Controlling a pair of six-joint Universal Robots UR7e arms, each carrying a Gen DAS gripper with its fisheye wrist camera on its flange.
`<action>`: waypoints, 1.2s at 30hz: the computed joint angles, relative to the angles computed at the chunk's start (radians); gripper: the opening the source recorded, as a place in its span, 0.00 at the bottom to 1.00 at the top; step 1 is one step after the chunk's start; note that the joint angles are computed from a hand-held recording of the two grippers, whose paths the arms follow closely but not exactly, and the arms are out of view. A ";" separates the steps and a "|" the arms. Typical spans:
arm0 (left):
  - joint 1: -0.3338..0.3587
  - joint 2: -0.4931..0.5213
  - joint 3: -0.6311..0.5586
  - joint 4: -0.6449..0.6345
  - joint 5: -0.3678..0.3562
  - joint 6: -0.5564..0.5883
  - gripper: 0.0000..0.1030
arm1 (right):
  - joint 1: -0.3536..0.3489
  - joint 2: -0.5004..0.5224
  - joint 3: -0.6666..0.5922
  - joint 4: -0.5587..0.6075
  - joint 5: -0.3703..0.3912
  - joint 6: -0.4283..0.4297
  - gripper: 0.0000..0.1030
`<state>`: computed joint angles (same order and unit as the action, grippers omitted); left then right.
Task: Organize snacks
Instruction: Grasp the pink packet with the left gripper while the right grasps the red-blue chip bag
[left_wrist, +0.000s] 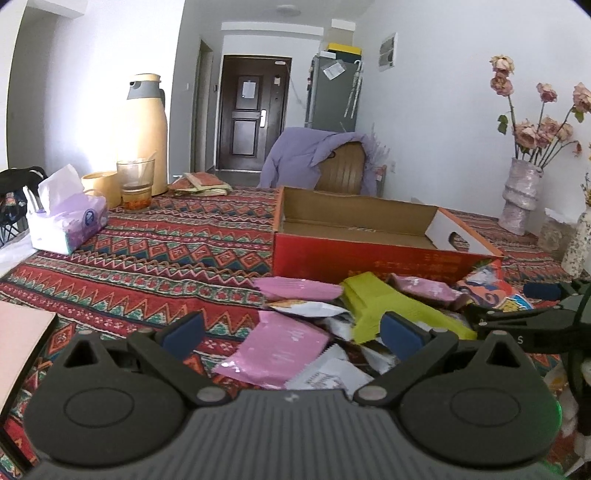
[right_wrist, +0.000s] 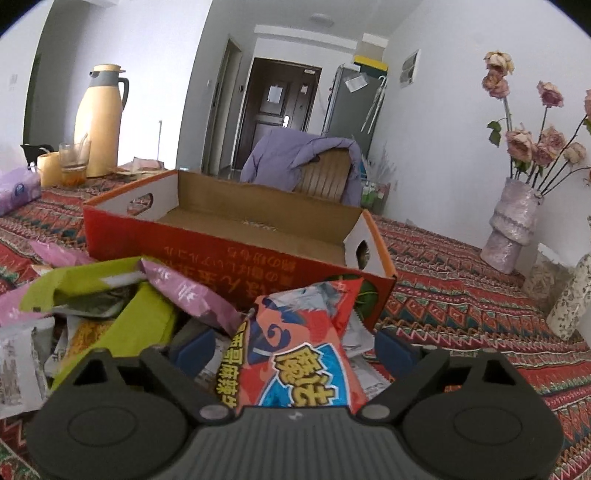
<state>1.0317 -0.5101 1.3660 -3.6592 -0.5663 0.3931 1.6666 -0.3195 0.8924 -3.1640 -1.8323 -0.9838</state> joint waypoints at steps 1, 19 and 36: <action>0.002 -0.001 0.000 0.001 0.003 -0.001 1.00 | 0.000 0.002 -0.004 0.003 -0.001 0.001 0.90; 0.040 -0.005 -0.031 0.153 0.083 -0.065 1.00 | -0.032 -0.078 0.107 -0.024 0.108 0.067 0.52; 0.086 0.042 -0.190 0.560 0.066 -0.214 1.00 | -0.058 -0.135 0.188 -0.061 0.204 0.149 0.52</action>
<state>1.1181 -0.4684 1.1755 -3.0996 -0.5006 0.1794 1.6089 -0.4549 1.0801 -3.2248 -1.6282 -0.8350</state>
